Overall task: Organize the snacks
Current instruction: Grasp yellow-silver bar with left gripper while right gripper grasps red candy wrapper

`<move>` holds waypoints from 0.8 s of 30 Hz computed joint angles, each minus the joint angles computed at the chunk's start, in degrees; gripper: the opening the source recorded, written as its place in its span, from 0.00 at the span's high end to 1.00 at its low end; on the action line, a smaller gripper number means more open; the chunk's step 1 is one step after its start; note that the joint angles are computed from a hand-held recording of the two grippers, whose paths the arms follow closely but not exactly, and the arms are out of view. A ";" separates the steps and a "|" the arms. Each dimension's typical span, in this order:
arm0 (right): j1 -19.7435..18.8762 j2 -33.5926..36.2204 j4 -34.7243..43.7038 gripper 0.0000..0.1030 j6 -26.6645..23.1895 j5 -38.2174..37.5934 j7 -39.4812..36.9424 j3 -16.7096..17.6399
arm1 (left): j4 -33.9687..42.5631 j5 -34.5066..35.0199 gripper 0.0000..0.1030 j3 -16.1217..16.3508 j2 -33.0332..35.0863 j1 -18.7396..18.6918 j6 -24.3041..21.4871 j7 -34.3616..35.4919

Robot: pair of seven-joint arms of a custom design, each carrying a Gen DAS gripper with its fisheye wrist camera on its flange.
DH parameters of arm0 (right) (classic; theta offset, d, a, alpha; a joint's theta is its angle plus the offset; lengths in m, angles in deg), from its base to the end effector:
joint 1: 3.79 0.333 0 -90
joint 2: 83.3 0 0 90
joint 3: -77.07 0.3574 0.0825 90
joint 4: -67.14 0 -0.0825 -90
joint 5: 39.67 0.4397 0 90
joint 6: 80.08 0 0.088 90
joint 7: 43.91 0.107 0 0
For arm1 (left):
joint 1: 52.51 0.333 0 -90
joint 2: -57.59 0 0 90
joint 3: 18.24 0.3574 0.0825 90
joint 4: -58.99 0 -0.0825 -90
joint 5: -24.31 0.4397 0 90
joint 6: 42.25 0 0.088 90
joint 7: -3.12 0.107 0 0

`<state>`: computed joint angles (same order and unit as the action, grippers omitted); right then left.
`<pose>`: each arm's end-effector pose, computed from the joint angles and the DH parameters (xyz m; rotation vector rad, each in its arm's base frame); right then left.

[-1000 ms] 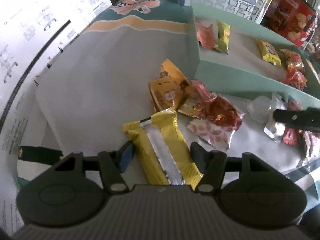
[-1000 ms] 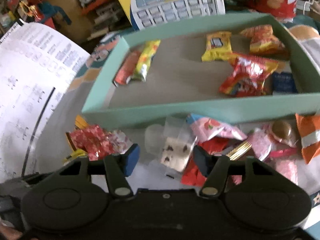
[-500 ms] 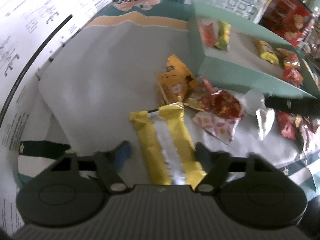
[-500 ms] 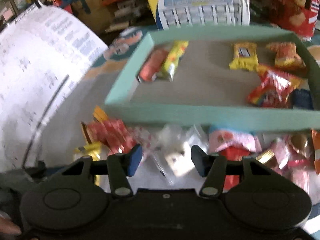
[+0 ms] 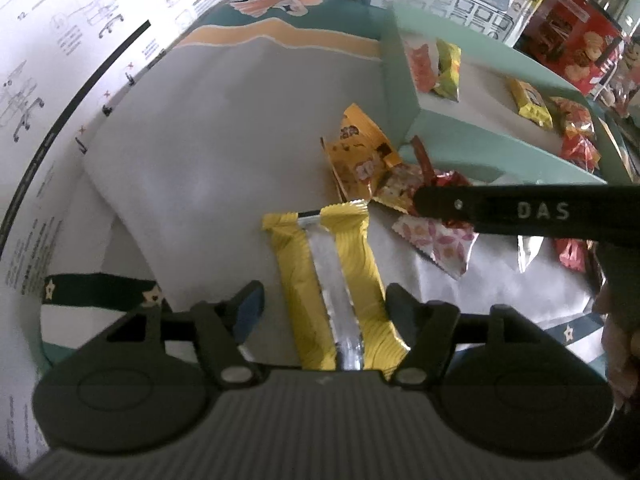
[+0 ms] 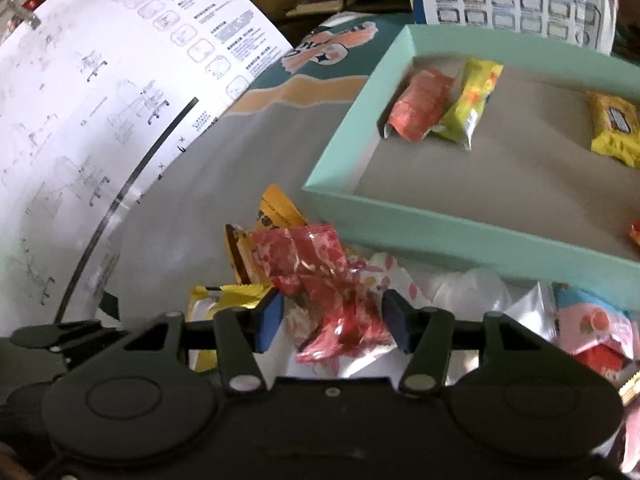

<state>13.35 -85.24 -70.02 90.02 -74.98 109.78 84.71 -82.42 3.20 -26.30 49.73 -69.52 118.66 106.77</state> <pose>0.4946 0.2721 0.3923 -1.7015 1.8836 -0.3885 0.4904 -0.2109 0.3978 -1.6503 2.3832 -0.7109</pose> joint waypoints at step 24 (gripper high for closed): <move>-21.24 -18.78 -12.44 0.65 7.86 14.14 3.07 14.29 | 10.82 -12.67 0.53 2.01 1.81 -6.11 4.88 12.25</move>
<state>-7.89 -104.02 -82.46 97.88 -60.84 112.85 99.00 -71.59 -9.48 -24.30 51.55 -75.63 123.54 119.02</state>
